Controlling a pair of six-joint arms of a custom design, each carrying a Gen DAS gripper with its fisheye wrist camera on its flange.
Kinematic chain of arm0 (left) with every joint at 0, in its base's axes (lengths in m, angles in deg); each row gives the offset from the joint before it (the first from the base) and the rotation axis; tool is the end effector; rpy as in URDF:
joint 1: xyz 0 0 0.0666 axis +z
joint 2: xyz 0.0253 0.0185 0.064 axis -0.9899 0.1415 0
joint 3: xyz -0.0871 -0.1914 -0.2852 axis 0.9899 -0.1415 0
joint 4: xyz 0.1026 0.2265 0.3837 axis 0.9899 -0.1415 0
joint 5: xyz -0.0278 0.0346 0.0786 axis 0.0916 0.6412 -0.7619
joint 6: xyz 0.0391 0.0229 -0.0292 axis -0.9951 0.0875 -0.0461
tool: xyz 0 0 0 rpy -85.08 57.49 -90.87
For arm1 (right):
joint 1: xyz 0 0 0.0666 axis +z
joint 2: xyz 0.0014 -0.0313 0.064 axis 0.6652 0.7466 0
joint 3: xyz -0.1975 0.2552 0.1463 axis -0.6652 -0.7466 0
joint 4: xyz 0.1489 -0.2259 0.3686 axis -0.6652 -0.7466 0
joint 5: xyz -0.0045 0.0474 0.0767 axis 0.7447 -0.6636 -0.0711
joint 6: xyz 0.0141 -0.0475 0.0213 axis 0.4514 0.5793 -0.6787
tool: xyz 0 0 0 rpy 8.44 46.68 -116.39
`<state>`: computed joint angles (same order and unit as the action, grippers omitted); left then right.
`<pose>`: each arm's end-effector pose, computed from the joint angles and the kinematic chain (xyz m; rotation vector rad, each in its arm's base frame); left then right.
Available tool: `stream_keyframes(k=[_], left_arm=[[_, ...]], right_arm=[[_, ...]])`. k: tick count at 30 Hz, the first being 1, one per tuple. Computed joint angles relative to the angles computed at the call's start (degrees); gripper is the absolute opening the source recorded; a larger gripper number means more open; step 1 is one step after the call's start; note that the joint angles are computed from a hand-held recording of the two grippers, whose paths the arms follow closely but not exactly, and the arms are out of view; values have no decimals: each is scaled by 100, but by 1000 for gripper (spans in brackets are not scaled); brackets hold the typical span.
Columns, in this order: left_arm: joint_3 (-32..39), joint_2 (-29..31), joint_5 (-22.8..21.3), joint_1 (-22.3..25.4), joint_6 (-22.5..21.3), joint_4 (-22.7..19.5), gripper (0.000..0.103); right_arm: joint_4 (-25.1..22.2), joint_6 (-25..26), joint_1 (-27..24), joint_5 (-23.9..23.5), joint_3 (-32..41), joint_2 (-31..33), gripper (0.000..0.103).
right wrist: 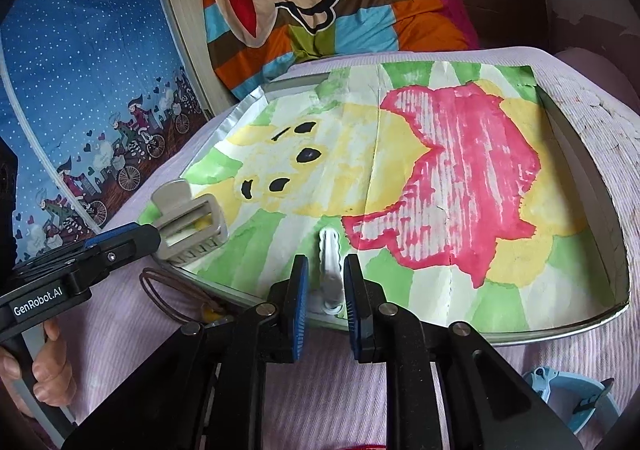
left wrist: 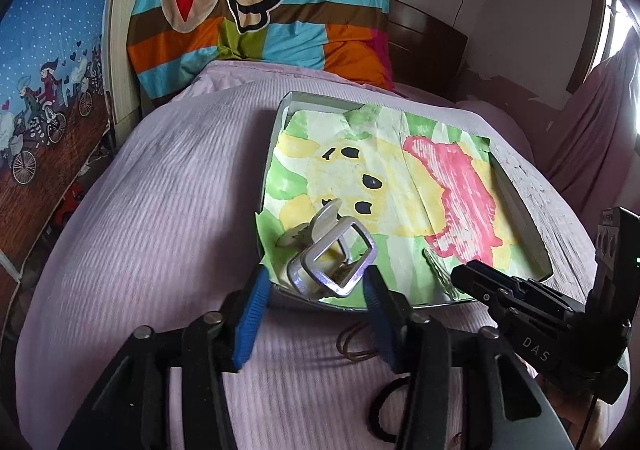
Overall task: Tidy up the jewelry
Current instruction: 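Carry both clips into the grey tray and open both tools to release them, then grasp the black bobby pin with the left tool while the right tool grasps the red-stone ring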
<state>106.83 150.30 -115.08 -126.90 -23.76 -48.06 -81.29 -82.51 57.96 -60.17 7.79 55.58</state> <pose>0.4069 -0.3834 0.5106 -0.2914 2.3078 -0.1862 0.4693 0.1447 0.4544 -0.3261 2.3221 0.4583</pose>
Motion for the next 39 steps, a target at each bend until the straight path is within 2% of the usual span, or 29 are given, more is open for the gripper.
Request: stream_keyframes(k=[3,5,7,10,13,17,19,25,32,39], left_arm=[[-262,-214,-349,-171,-76,213,58],[-447,-369,-533,-282,-37,347,62],[-636,-526,-800,-412,1,493,77],[-861,-722,-1196,-624,-4,704,83],[-978,-829,-1529,-820,25,794,94],[-1131,-963,-1933,-1080,-117,943,101],[-1178,-1006,-2048,-1181,-196,996,103],[-1382,-1151,-2261,-1456,-195,982,103],[-1585,-1267,-2376,-1718,2,786,103],[-1704,-1318,-1913,-1734,-74,698,103]], right_arm=[[488,-35,-42,54,-457,-464,36],[767,-58,-93,78,-741,-784,40],[1020,-63,-129,146,-1002,-1094,49],[1342,-43,-197,237,-1378,-1578,61],[1514,-65,-249,267,-1656,-1983,73],[1650,-11,-281,323,-1954,-2476,84],[1700,19,-283,361,-2074,-2690,94],[1626,322,-198,517,-2377,-3320,97],[1226,553,-181,572,-2629,-3875,98],[637,837,-419,313,-2699,-3965,98]])
